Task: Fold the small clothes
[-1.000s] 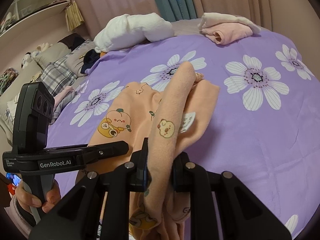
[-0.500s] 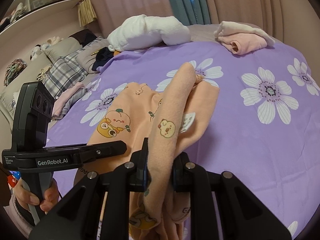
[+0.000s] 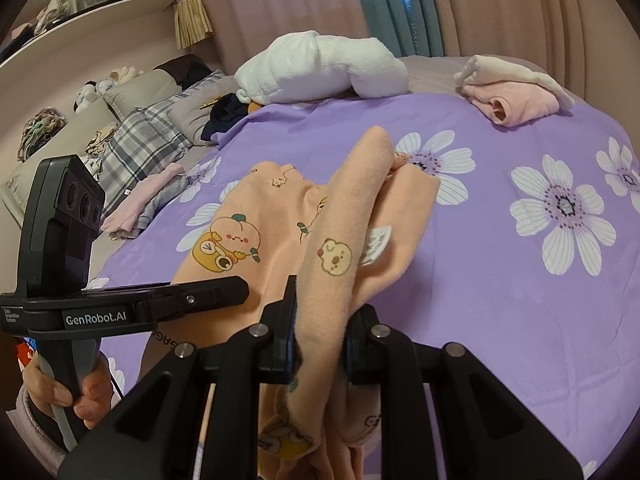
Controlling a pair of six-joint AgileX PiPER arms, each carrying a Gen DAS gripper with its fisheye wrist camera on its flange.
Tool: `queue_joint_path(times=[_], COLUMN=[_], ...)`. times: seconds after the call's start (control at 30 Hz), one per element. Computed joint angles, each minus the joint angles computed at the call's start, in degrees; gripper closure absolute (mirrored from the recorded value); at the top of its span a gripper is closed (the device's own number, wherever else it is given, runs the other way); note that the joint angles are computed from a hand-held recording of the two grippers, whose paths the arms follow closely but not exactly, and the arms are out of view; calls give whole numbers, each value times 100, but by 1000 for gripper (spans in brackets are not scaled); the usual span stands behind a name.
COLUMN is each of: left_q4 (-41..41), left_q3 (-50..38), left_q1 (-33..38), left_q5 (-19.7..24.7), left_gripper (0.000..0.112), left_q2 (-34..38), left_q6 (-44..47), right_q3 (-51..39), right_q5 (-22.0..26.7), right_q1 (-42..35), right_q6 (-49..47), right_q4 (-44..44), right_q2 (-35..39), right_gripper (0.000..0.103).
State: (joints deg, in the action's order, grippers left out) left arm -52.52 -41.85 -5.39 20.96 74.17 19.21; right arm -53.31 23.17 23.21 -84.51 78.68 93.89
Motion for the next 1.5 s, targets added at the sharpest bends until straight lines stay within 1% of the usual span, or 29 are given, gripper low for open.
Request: queue_joint_path(times=[0.27, 0.43, 0.53, 0.63, 0.77, 0.9, 1.5], left_q4=[1, -155, -296, -444, -579, -697, -710], left_q3=[-64, -182, -304, -432, -635, -854, -1626], left_q1=[371, 586, 702, 802, 863, 881, 844], left_q5=[184, 282, 330, 385, 422, 451, 547], left_gripper=[83, 83, 83, 83, 83, 83, 83], left_q2=[-68, 96, 294, 514, 851, 1200, 2317], left_q6=[164, 431, 635, 839, 1047, 1183, 1219], right_q3=[-358, -643, -823, -1077, -1263, -1496, -2311], right_q5=[-141, -270, -294, -339, -466, -480, -368], right_q1=[297, 466, 487, 533, 601, 592, 475], right_q6=[357, 675, 824, 1168, 1459, 1864, 3028], right_q4=[-239, -519, -662, -968, -1223, -1606, -2644], right_q2=[195, 393, 546, 755, 945, 1153, 1931], right_gripper=[85, 85, 85, 85, 85, 85, 85])
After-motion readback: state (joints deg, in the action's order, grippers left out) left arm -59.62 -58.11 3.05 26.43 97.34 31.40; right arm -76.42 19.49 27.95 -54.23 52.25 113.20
